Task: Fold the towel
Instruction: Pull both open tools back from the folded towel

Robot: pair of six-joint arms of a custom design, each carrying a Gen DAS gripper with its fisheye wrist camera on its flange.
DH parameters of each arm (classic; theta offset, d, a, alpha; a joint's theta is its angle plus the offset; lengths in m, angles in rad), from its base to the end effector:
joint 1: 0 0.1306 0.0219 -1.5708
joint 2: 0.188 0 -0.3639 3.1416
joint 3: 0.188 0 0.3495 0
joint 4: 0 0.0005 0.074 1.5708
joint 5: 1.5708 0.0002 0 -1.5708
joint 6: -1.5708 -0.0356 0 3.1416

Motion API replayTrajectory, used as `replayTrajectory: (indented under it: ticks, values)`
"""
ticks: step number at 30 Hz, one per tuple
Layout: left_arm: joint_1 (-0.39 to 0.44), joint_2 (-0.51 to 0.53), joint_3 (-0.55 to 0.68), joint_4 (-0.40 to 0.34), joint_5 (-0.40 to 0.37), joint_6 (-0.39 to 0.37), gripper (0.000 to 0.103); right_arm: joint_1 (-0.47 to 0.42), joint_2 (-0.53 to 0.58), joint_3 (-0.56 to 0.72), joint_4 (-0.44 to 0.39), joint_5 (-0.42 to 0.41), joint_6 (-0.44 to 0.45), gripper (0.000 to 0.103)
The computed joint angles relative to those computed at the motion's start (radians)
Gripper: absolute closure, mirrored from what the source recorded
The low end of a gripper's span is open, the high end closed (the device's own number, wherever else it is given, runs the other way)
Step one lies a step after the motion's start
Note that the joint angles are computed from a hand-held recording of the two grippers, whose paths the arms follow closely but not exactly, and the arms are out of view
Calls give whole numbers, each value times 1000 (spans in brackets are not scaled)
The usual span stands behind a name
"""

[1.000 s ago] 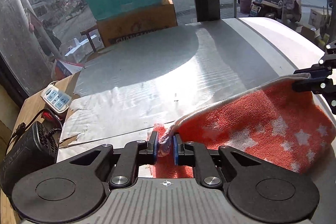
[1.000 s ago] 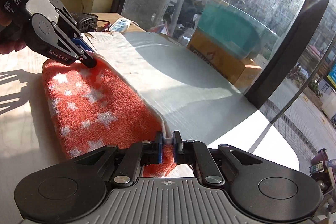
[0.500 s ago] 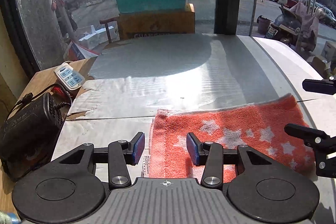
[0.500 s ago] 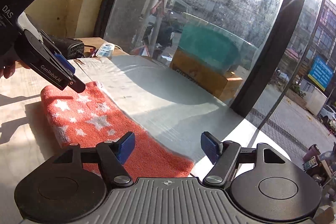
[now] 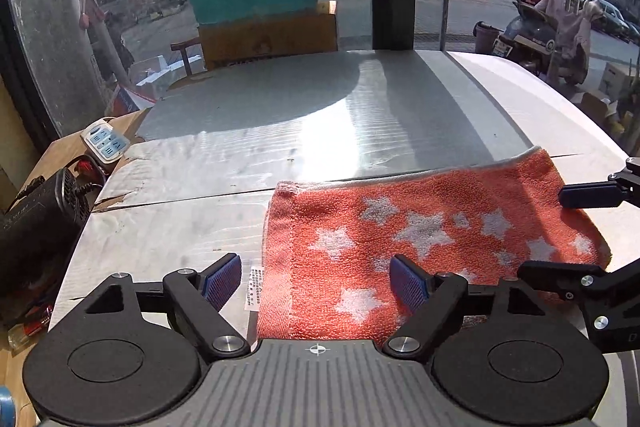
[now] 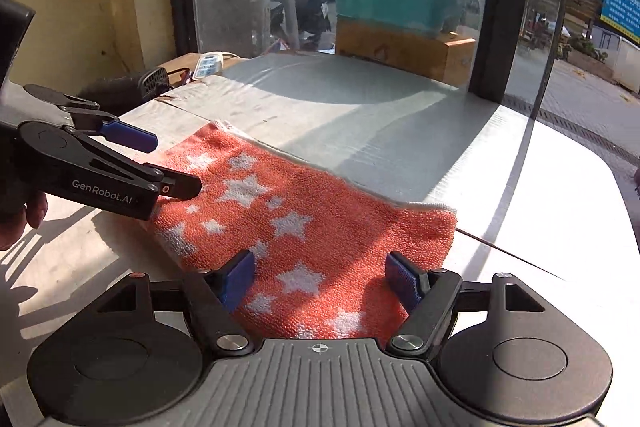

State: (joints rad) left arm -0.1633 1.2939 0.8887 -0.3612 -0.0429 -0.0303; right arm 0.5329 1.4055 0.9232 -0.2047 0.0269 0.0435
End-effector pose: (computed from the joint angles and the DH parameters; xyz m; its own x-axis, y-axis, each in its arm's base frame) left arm 0.3846 -0.0623 0.2792 -0.6800 0.1427 -0.7192 0.1526 0.9869 0.0516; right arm 0.3663 0.2143 0.2626 -0.5245 -0.3598 -0.7717 -0.5132 0.8568 -0.0507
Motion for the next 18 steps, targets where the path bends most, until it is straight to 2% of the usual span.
replayTrajectory:
  ticks: [1, 5, 11, 18]
  values:
    - [1, -14, -5, -7, 9, 8, 19, 15, -23, -17, 14, 40, -10, 0]
    - [-12, -95, -35, -39, 7, 39, 19, 79, -115, -68, 25, 181, -56, 0]
    - [-49, -241, -85, -120, -1, 80, 19, 198, -217, -91, -77, 381, -225, 0]
    - [-81, -385, -126, -197, -6, 99, 19, 311, -291, -84, -181, 558, -411, 0]
